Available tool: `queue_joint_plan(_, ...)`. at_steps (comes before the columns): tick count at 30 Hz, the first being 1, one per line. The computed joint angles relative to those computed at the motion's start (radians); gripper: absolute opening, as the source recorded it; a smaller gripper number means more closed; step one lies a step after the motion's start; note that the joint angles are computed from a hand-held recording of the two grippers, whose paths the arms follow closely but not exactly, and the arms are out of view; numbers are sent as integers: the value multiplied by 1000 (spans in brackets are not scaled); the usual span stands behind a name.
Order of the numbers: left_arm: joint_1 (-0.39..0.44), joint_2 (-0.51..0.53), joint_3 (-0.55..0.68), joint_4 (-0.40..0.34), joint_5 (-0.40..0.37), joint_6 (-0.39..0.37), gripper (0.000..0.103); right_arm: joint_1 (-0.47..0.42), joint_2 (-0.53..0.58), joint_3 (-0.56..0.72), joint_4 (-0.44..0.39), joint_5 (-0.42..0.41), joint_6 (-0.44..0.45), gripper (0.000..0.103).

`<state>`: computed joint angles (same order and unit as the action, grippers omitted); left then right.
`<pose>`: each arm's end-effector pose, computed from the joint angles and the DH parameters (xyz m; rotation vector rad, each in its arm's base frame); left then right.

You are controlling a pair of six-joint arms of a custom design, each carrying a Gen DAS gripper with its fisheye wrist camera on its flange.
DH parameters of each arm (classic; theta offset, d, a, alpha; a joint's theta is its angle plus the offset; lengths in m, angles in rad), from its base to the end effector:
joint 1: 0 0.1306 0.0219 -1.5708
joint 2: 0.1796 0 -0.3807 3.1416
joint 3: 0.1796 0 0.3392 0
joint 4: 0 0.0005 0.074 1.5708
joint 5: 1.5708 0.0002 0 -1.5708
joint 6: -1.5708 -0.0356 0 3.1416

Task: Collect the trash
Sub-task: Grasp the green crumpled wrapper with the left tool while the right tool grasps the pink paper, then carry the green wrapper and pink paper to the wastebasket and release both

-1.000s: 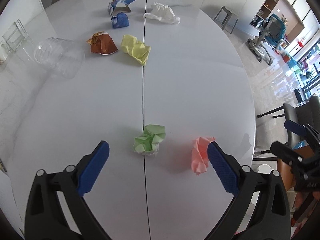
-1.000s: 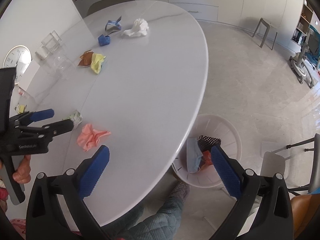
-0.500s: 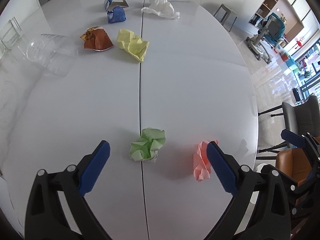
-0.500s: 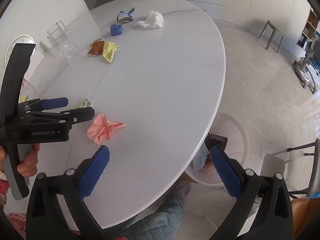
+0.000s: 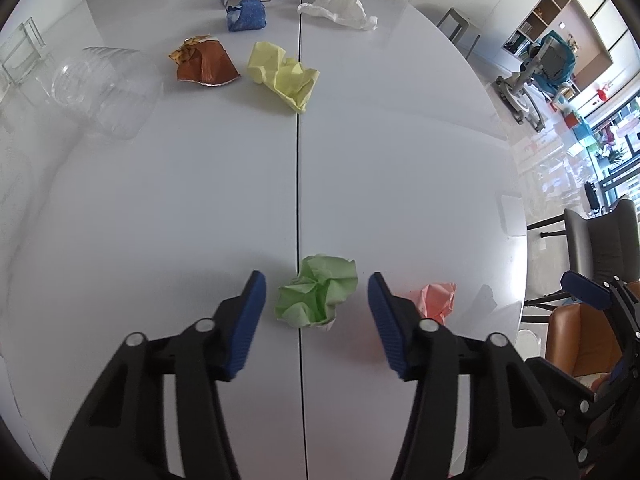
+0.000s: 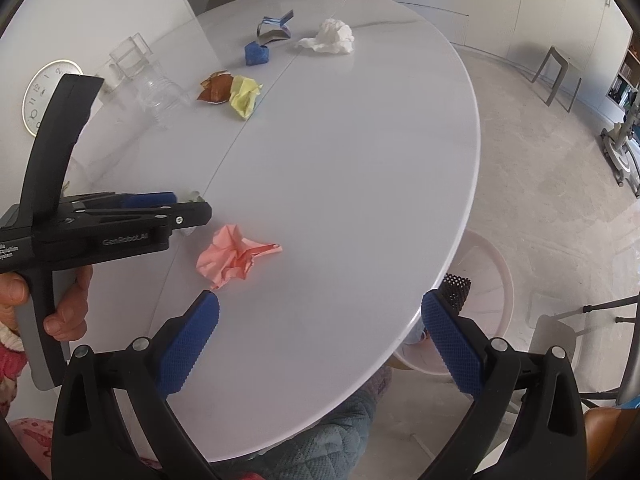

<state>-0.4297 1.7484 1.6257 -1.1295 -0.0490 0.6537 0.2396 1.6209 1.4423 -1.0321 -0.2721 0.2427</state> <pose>0.4785 -0.2179 0.3416 -0.3283 2.8193 -0.1755 0.4645 0.1228 0.3396 -0.7254 2.6618 0.3768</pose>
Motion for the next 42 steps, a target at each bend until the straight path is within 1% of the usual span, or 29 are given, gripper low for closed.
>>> queue_joint_plan(1,-4,2,4,-12,-7,0,38,4,-1,-2,2,-3,1,100)
queue_joint_plan(3,-8,13,18,-36,-27,-8,33,12,-7,-12,17,-9,-3,101)
queue_joint_plan(5,-14,9,16,-36,-43,-10,30,16,-7,-13,19,-33,-6,100)
queue_joint_plan(7,-16,-3,6,-29,-50,1,29,26,-3,-12,25,-49,-9,100)
queue_joint_plan(12,-9,-52,-37,-12,-45,42,29,66,30,-6,53,-37,-40,100)
queue_joint_plan(14,-3,-77,-58,-10,-44,51,29,84,44,-2,61,-22,-52,94)
queue_joint_plan(18,5,-132,-108,3,-45,81,29,119,71,3,71,21,-84,86)
queue_joint_plan(20,8,-162,-139,4,-52,86,29,138,82,2,75,46,-97,73)
queue_joint_plan(21,10,-167,-145,6,-52,86,29,144,83,0,79,56,-99,72)
queue_joint_plan(23,14,-191,-169,8,-52,93,29,160,77,-12,104,87,-99,58)
queue_joint_plan(24,14,-197,-176,10,-53,98,29,166,75,-13,110,100,-94,57)
queue_joint_plan(25,16,-209,-186,13,-52,103,29,170,74,-14,114,108,-93,54)
queue_joint_plan(26,17,-218,-195,14,-52,107,29,172,73,-15,117,106,-92,34)
queue_joint_plan(27,18,-225,-199,15,-52,108,29,172,75,-13,114,103,-91,32)
queue_joint_plan(31,13,-245,-205,8,-63,113,29,160,74,-6,95,83,-87,32)
queue_joint_plan(35,-1,-241,-180,-1,-66,122,29,128,56,5,75,46,-89,32)
queue_joint_plan(38,-24,-214,-119,-17,-66,118,29,86,30,18,49,5,-77,32)
queue_joint_plan(40,-41,-192,-74,-30,-69,115,29,55,12,29,31,-3,-57,32)
queue_joint_plan(42,-66,-154,-4,-46,-69,110,29,16,-2,46,12,-7,-33,32)
